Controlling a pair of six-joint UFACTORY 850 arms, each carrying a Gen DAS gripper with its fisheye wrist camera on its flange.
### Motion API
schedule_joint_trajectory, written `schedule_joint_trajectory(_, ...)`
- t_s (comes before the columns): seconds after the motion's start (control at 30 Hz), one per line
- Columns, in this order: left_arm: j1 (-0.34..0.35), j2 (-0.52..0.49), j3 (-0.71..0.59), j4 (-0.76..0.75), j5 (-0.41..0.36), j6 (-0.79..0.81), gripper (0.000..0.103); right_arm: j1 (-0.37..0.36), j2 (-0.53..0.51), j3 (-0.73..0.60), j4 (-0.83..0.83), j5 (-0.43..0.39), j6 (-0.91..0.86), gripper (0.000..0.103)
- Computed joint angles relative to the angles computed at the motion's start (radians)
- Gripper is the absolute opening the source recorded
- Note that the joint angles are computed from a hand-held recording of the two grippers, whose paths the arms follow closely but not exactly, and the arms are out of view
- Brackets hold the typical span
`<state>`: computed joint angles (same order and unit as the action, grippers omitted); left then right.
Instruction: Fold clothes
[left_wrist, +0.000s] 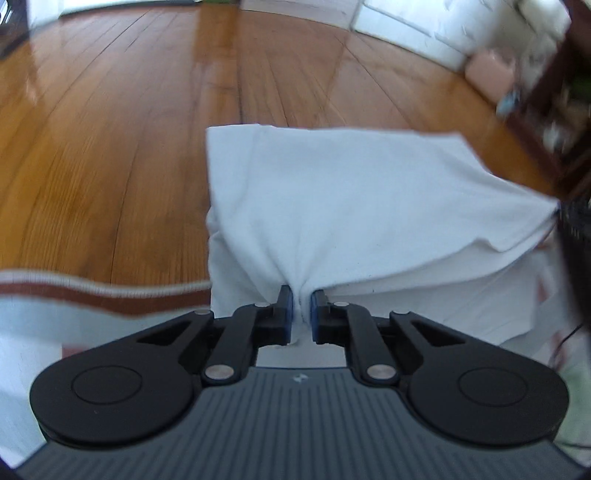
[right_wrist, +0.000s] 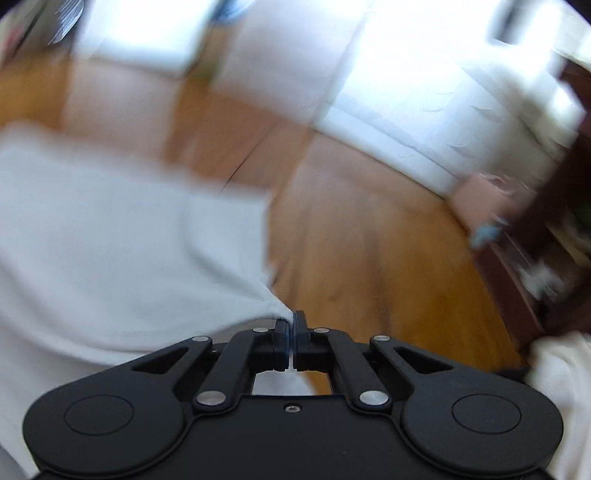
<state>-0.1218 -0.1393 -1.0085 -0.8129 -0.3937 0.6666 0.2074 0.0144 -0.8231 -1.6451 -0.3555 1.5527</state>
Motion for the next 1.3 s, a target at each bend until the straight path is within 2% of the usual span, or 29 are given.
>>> schedule_joint_trajectory(0.03,0.006,0.004,0.005,0.018,-0.017,-0.033,0.009,-0.025,0.013,0.007,0.078,0.034,0.001,0.000)
schedule_joint_trajectory(0.1,0.010,0.001,0.013,0.030,-0.058,-0.049,0.009,-0.078,0.011,0.016,0.286,0.102,-0.123,0.000)
schedule_joint_trajectory(0.13,-0.001,-0.005,0.009,0.092,-0.063,-0.100,0.009,-0.097,-0.005,0.017,0.374,0.122,-0.213,0.000)
schedule_joint_trajectory(0.2,-0.044,-0.018,0.001,0.300,-0.038,-0.255,0.009,-0.116,-0.020,0.021,0.432,0.151,-0.268,0.000)
schedule_joint_trajectory(0.27,-0.064,-0.015,0.001,0.419,-0.010,-0.359,0.009,-0.126,0.019,0.038,0.349,0.201,-0.156,0.000)
schedule_joint_trajectory(0.33,-0.053,0.012,0.015,0.377,0.011,-0.348,0.009,-0.122,0.080,0.064,0.172,0.217,-0.021,0.001)
schedule_joint_trajectory(0.37,-0.039,0.023,0.022,0.323,0.000,-0.304,0.010,-0.112,0.082,0.073,0.130,0.195,-0.017,0.001)
schedule_joint_trajectory(0.47,-0.010,0.038,0.034,0.203,-0.054,-0.205,0.010,-0.093,0.032,0.082,0.205,0.125,-0.188,0.002)
schedule_joint_trajectory(0.57,-0.022,0.032,0.037,0.302,-0.084,-0.295,0.010,-0.077,0.042,0.094,0.176,0.102,-0.141,0.002)
schedule_joint_trajectory(0.7,-0.026,0.037,0.039,0.464,-0.067,-0.477,0.009,-0.071,0.031,0.086,0.154,0.087,-0.109,0.002)
schedule_joint_trajectory(0.83,0.004,0.067,0.062,0.393,-0.049,-0.457,0.011,-0.073,0.031,0.085,0.166,0.079,-0.081,0.005)
schedule_joint_trajectory(0.9,0.014,0.078,0.072,0.307,-0.042,-0.365,0.013,-0.067,0.031,0.090,0.161,0.073,-0.070,0.006)
schedule_joint_trajectory(0.93,0.004,0.075,0.069,0.311,-0.043,-0.341,0.018,-0.064,0.031,0.092,0.158,0.070,-0.063,0.006)
schedule_joint_trajectory(1.0,-0.027,0.053,0.053,0.343,-0.061,-0.306,0.044,-0.057,0.028,0.094,0.151,0.061,-0.053,0.006)
schedule_joint_trajectory(1.03,-0.046,0.035,0.041,0.366,-0.075,-0.292,0.076,-0.056,0.026,0.092,0.150,0.060,-0.051,0.006)
schedule_joint_trajectory(1.07,-0.070,0.015,0.026,0.419,-0.091,-0.307,0.093,-0.056,0.024,0.091,0.145,0.061,-0.041,0.006)
schedule_joint_trajectory(1.1,-0.099,-0.013,0.009,0.513,-0.105,-0.359,0.092,-0.057,0.023,0.090,0.141,0.064,-0.031,0.006)
schedule_joint_trajectory(1.17,-0.141,-0.042,-0.001,0.688,-0.088,-0.452,0.061,-0.062,0.018,0.081,0.123,0.080,-0.021,0.005)
schedule_joint_trajectory(1.2,-0.147,-0.042,0.002,0.715,-0.069,-0.450,0.050,-0.064,0.014,0.072,0.124,0.091,-0.035,0.004)
schedule_joint_trajectory(1.23,-0.146,-0.023,0.010,0.701,-0.043,-0.452,0.018,-0.066,0.014,0.063,0.123,0.104,-0.046,0.002)
schedule_joint_trajectory(1.3,-0.118,0.021,0.028,0.547,-0.011,-0.367,0.015,-0.074,0.032,0.046,0.070,0.138,0.003,0.001)
